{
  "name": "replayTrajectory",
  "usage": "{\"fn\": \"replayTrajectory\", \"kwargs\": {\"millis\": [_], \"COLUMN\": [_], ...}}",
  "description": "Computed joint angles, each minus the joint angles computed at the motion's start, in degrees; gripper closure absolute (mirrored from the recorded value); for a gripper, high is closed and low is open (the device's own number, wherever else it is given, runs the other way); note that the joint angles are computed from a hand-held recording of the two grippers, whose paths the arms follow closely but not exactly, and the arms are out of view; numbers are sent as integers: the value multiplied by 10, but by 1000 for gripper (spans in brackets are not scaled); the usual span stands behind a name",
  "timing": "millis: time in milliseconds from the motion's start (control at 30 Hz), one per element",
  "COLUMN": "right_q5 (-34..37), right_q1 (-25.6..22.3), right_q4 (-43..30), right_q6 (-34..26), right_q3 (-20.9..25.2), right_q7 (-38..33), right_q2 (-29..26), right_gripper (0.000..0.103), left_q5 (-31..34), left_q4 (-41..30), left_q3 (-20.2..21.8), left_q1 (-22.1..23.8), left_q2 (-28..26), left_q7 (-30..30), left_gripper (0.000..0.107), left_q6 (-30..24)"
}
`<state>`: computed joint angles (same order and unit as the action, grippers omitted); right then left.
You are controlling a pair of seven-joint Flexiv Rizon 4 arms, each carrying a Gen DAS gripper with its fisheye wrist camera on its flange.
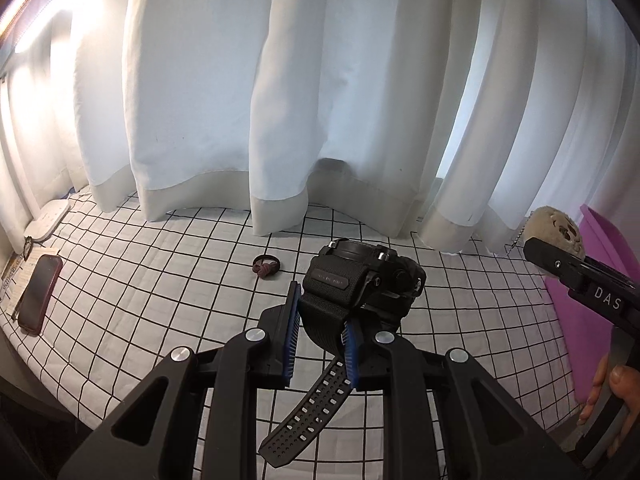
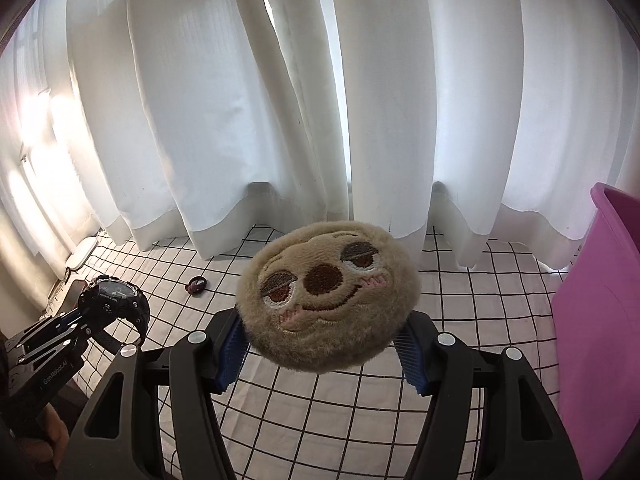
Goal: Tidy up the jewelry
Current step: 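Lift the watch and plush ball and carry both over the pink tub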
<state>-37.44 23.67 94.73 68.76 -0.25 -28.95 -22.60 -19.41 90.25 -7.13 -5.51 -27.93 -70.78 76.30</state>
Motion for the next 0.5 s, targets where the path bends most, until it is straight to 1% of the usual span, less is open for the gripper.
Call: {"fn": "replayTrajectory", "kwargs": {"millis": [67, 133, 200, 333, 433, 500], "right_q5": [-21, -54, -83, -129, -150, -153], "right_q1": [6, 6, -5, -39, -72, -99], "right_q4": [21, 47, 74, 124, 163, 192], "right_q6": [-3, -8, -15, -41, -66, -79], "right_q3": [-12, -19, -16, 1, 18, 29], "right_q7": [30, 68, 103, 153, 178, 186], "right_q2": [26, 57, 89, 154, 205, 239], "right_gripper": [42, 42, 42, 42, 42, 42], "left_q5": [-15, -28, -37, -60, -68, -65], "left_q4": [-6, -16, -32, -74, -113, -139], "left_q3": [-29, -49, -60, -84, -93, -92], "left_q1": [12, 14, 7, -12, -39, -61], "left_q2": [2, 1, -2, -15, -30, -41], "left_q7": [31, 59, 80, 118, 137, 142], "left_gripper": [88, 88, 88, 88, 88, 88], "left_q6": [-9, -17, -26, -54, -76, -85]}}
